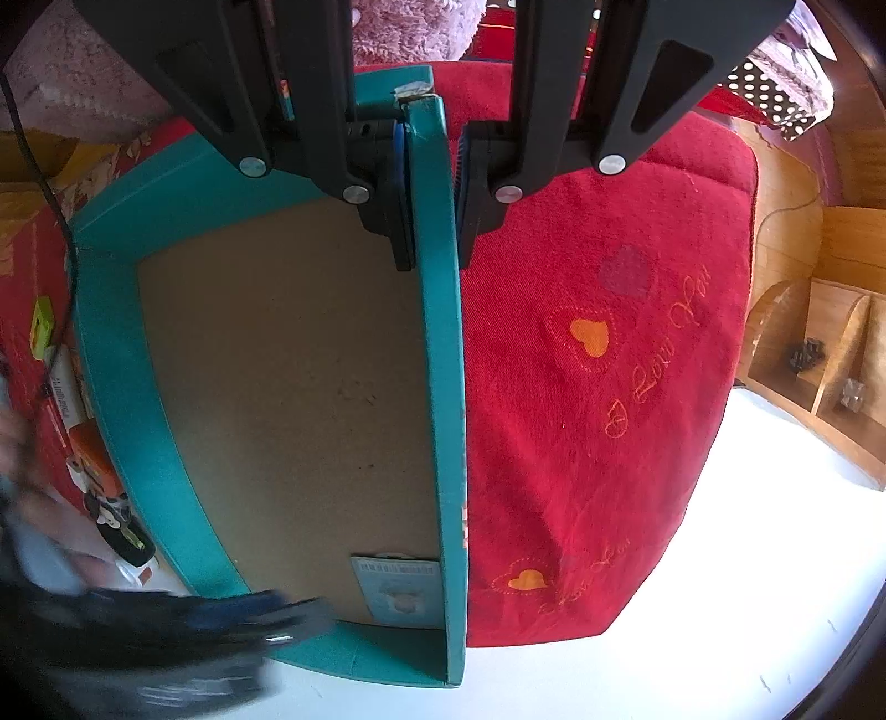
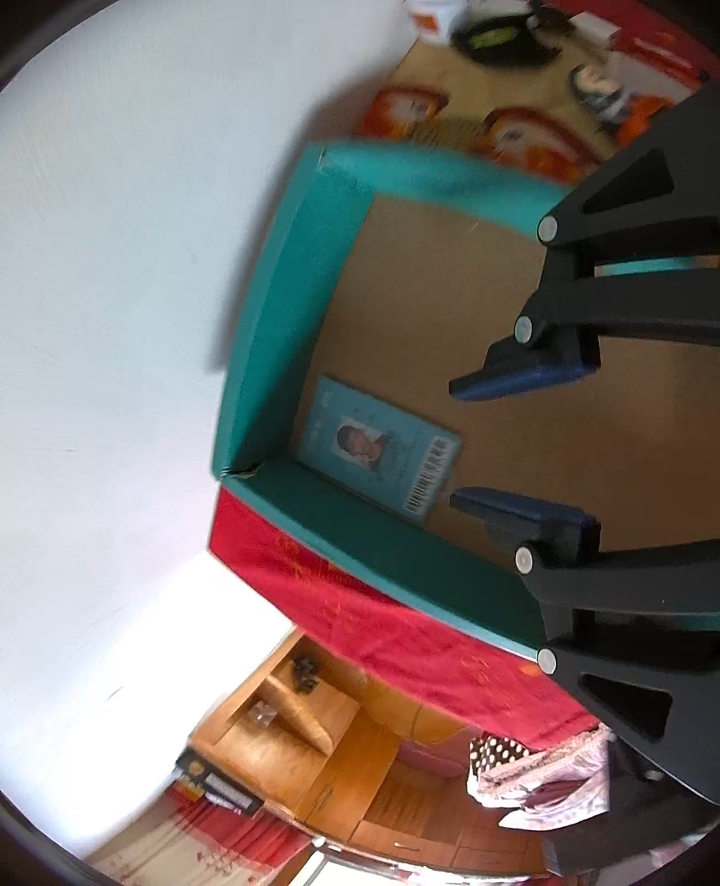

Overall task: Organize objects
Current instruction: 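Move the right tool back to the orange timer with monkey figure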

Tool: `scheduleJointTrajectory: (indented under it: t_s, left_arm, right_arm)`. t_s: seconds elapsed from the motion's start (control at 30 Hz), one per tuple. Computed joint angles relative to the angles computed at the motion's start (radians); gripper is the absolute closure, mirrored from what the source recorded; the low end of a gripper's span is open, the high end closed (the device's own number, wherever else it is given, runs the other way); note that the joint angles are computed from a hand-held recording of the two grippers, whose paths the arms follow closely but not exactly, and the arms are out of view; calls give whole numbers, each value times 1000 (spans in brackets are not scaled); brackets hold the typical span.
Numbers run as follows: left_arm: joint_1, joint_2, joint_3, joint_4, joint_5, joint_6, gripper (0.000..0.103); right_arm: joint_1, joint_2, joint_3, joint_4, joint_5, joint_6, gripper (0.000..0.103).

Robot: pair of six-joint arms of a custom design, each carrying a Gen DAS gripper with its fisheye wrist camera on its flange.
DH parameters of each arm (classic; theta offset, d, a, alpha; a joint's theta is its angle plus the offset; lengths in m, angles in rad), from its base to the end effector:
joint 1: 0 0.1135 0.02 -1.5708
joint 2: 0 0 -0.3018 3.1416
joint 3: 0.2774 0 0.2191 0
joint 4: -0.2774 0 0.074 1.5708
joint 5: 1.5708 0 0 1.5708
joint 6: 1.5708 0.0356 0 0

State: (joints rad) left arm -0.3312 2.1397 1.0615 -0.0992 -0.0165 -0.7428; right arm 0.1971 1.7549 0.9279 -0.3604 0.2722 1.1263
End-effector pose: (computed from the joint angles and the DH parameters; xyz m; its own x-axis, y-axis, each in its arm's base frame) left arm 0.3568 -0.1221 0.1092 -0.8592 -0.4197 -0.2927 -0.3556 0.9011 -0.2480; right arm 0.2986 0.0499 0.1953 -0.4723 0.7924 -0.3860 0.7824 0.5786 0.2305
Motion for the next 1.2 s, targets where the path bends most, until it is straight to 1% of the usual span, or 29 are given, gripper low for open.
scheduleJointTrajectory:
  t_s: [0.03,0.07,0.1,0.17,0.27,0.33,0.43,0.5,0.57,0.63,0.67,0.73,0.8,0.87,0.93,1.0,1.03,1.1,1.13,1.17,1.2]
  left_arm:
    - [-8,-4,5,-9,-4,-8,92]
    - [-19,-18,32,-51,-8,-18,92]
    - [-22,-17,34,-50,-16,-45,92]
    - [-23,-19,26,-42,-22,-58,92]
    - [-24,-16,28,-36,-29,-83,92]
    - [-25,-15,26,-31,-34,-95,91]
    - [-14,-5,15,-10,-37,-104,91]
    - [-17,-3,20,-9,-46,-134,92]
    - [-16,0,22,-10,-48,-136,91]
    - [-17,0,24,-12,-49,-137,91]
    - [-2,9,-2,24,-47,-131,91]
    - [-4,11,0,26,-52,-149,91]
    - [-6,11,-2,30,-58,-164,91]
    - [-11,2,-31,52,-65,-183,91]
    - [-11,2,-30,51,-67,-184,92]
    - [-12,2,-31,53,-68,-186,91]
    - [-15,-5,-19,34,-70,-190,91]
    - [-15,-6,-23,38,-74,-202,91]
    - [-15,-6,-24,39,-74,-203,92]
    - [-17,-6,-26,42,-79,-214,92]
    - [-22,-8,-27,41,-85,-227,92]
  right_arm:
    - [38,-58,-29,-29,31,41,65]
    - [62,-90,-44,-48,48,65,64]
    - [95,-132,-62,-84,72,101,63]
    - [175,-196,-79,-191,120,203,62]
    - [297,-280,-127,-334,158,400,62]
    - [366,-326,-181,-390,164,542,61]
    - [440,-418,-295,-418,155,741,60]
    - [460,-448,-342,-411,153,812,60]
    - [480,-469,-379,-417,152,878,59]
    - [449,-487,-414,-383,153,873,58]
    - [409,-474,-428,-333,152,841,56]
    - [354,-500,-476,-270,148,806,55]
    - [282,-519,-522,-185,141,743,54]
    - [222,-535,-557,-117,125,678,54]
    - [129,-542,-583,-51,81,580,54]
    - [75,-530,-611,11,49,525,54]
    - [47,-525,-625,42,31,497,54]
    - [26,-517,-640,82,15,469,54]
    - [29,-516,-643,95,16,464,57]
    - [55,-511,-637,86,37,486,63]
    - [83,-509,-625,66,61,511,63]
